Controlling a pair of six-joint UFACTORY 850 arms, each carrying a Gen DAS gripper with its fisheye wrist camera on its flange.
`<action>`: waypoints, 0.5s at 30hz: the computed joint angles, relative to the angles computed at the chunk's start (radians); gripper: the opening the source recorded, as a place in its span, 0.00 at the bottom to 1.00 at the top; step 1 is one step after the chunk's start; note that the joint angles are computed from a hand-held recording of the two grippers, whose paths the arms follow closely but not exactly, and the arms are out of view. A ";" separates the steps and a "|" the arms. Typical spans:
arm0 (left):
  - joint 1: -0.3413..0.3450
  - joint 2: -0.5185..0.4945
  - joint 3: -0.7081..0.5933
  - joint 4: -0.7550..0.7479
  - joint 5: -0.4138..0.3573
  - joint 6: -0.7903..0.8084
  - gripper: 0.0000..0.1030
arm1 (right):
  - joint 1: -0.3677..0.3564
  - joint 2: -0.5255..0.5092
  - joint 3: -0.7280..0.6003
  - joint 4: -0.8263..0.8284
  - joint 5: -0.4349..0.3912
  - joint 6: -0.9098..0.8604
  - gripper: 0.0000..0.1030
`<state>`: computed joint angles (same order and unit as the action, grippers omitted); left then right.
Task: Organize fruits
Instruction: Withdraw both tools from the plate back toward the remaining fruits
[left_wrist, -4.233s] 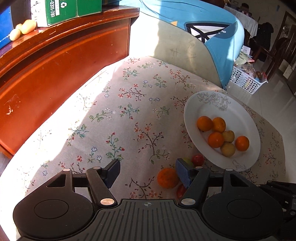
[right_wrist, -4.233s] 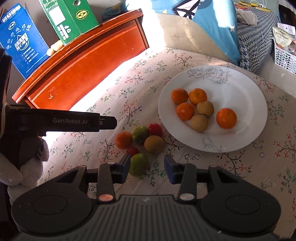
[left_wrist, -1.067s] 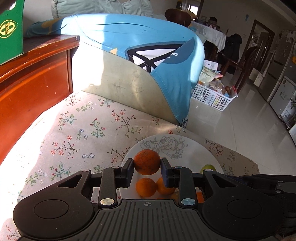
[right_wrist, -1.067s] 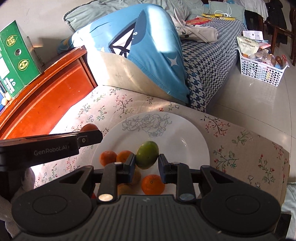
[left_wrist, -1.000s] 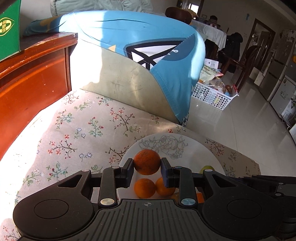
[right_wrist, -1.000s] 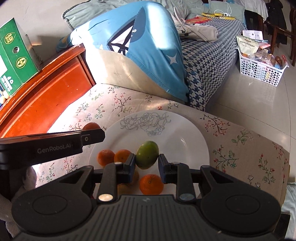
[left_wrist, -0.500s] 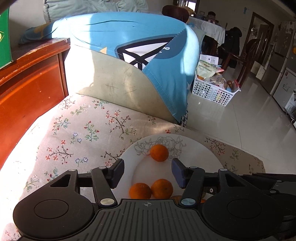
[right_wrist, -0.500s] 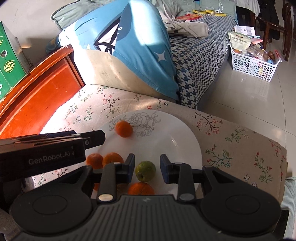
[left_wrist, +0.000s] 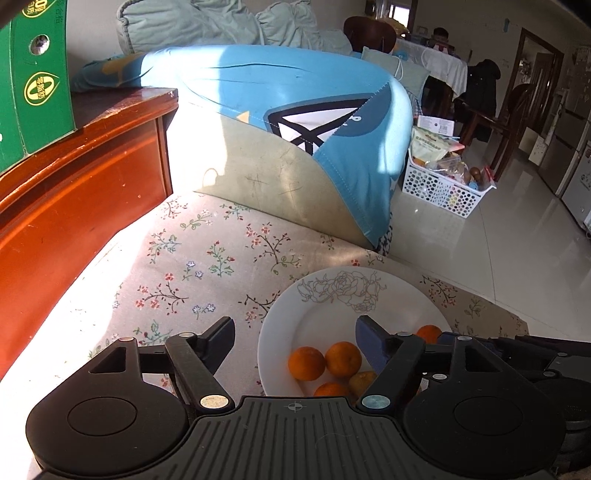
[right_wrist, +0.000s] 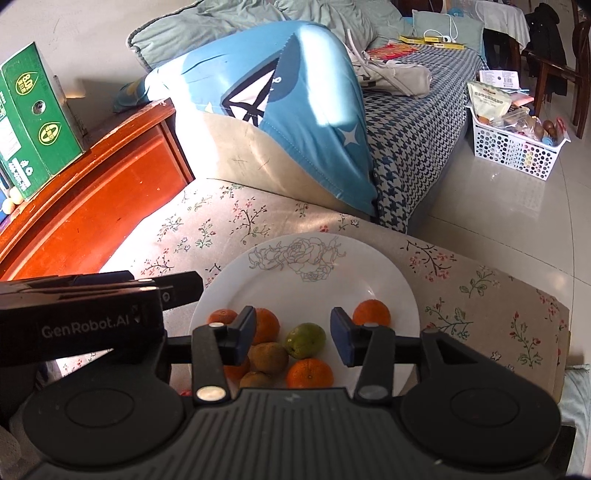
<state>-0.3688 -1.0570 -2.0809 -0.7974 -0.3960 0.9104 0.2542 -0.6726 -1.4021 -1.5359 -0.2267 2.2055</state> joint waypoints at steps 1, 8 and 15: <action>0.002 0.006 0.010 0.006 0.004 -0.005 0.71 | 0.004 0.003 0.002 0.000 -0.001 0.000 0.46; 0.020 0.052 0.083 0.047 0.024 -0.052 0.72 | 0.035 0.010 0.008 -0.022 -0.013 -0.006 0.48; 0.050 0.116 0.187 -0.038 0.044 0.019 0.78 | 0.065 0.038 0.042 -0.144 -0.006 0.113 0.49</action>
<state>-0.3191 -0.9413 -1.8938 -0.8352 -0.3520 0.9298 0.3191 -0.6349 -1.3600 -1.6798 -0.2326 2.3185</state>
